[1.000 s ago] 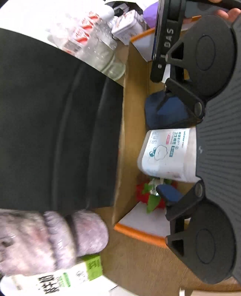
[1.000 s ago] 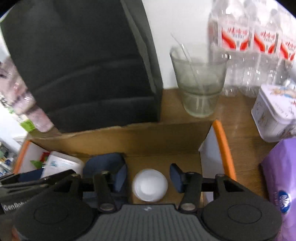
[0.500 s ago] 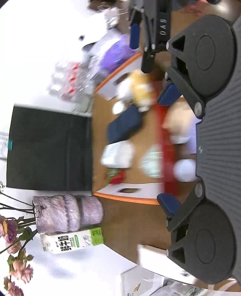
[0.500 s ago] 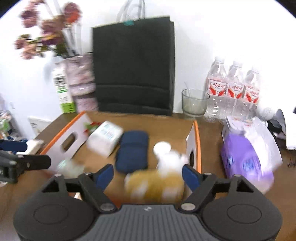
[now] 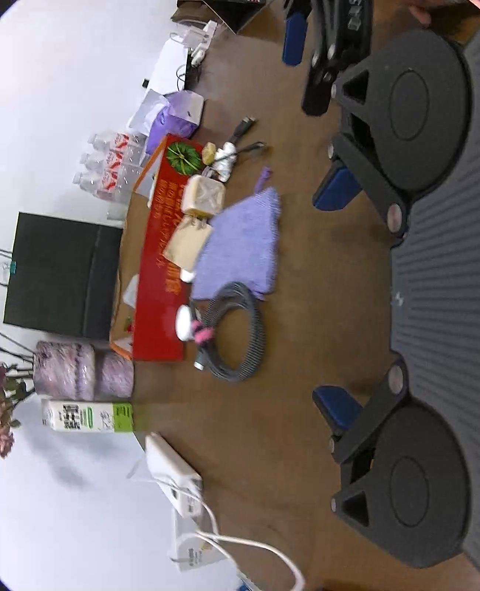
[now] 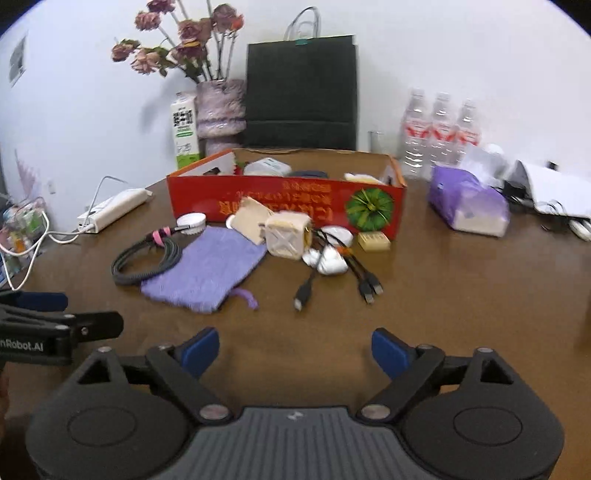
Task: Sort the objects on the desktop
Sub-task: 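Withdraw both tools back over the table, then grasp the white charger plug with the right tool while the left tool grasps the black braided cable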
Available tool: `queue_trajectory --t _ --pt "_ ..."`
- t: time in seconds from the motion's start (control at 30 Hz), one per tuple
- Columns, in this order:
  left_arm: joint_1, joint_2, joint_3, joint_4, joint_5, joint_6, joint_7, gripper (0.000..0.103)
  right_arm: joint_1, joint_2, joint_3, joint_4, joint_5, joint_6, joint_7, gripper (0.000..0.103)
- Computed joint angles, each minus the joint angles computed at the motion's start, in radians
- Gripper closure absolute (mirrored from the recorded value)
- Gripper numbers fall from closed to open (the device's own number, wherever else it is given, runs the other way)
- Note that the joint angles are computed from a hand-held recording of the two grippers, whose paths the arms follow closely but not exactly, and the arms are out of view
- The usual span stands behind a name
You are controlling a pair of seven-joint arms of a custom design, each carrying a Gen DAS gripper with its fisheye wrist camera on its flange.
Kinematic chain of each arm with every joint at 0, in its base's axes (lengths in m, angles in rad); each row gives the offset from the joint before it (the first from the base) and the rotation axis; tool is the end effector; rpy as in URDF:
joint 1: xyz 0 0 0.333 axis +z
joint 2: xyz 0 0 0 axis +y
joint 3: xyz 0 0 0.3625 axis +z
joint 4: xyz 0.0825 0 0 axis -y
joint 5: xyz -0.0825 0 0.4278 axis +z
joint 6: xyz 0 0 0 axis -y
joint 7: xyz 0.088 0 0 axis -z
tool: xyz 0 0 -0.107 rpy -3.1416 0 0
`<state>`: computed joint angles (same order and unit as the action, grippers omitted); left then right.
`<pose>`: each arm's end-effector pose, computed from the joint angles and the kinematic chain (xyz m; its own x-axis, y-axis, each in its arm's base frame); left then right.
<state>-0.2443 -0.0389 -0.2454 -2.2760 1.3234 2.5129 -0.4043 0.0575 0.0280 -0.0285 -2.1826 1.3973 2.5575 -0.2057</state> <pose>0.4951 -0.2737 0.4142 0.3884 -0.9158 0.1020 -0.5315 -0.3131 -0.7871 0.5972 0.0032 0.4236 0.6594 -0.7503 -0.0472 -0.4578 -0.3509 -0.8169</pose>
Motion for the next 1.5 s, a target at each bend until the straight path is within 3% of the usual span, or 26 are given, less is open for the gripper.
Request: queue_trajectory --t 0.1,0.17,0.27,0.73,0.9,1.0,1.07,1.13,1.2,1.27,1.43,1.5 --pt "-0.016 -0.004 -0.018 -0.007 0.06 -0.073 -0.057 0.0 -0.016 -0.026 -0.016 -0.039 0.042 -0.061 -0.063 0.008" --pt "-0.013 -0.003 -0.01 -0.009 0.106 -0.03 -0.072 0.0 -0.024 -0.028 -0.026 -0.051 0.108 -0.096 -0.12 0.006" --pt "-0.007 0.012 0.0 0.006 0.053 0.022 0.031 0.0 -0.032 -0.027 -0.031 -0.054 0.154 -0.121 -0.135 0.006" --pt "-0.019 0.039 0.002 0.031 -0.052 -0.01 0.149 0.0 -0.029 -0.026 -0.025 -0.055 0.141 -0.099 -0.116 0.006" --pt "-0.027 0.039 0.001 0.036 -0.055 -0.036 0.163 0.0 -0.026 -0.033 -0.024 -0.064 0.265 -0.061 -0.167 0.006" --pt "-0.018 0.029 0.009 0.036 0.016 -0.038 0.098 0.0 -0.023 -0.02 -0.023 -0.039 0.168 -0.072 -0.098 0.008" --pt "-0.007 0.039 0.017 0.062 0.011 -0.079 0.106 0.0 -0.026 0.001 -0.023 -0.002 0.115 -0.114 -0.033 0.009" --pt "0.015 0.061 0.036 0.098 -0.016 -0.07 0.141 0.0 -0.023 0.021 -0.014 0.038 0.115 -0.127 -0.032 0.013" --pt "0.052 0.094 0.066 0.135 -0.061 0.021 0.198 0.0 -0.004 0.047 0.009 0.086 0.145 -0.079 -0.075 0.014" --pt "0.071 0.135 0.083 0.18 -0.106 0.048 0.238 0.0 0.017 0.094 0.032 0.154 0.144 -0.035 -0.089 0.016" --pt "0.089 0.214 0.115 0.252 -0.159 0.096 0.301 0.0 0.076 0.256 0.085 0.342 -0.04 0.112 0.072 0.026" --pt "0.071 0.224 0.129 0.256 -0.087 0.08 0.253 0.0 0.082 0.308 0.104 0.395 -0.099 0.153 0.133 0.034"
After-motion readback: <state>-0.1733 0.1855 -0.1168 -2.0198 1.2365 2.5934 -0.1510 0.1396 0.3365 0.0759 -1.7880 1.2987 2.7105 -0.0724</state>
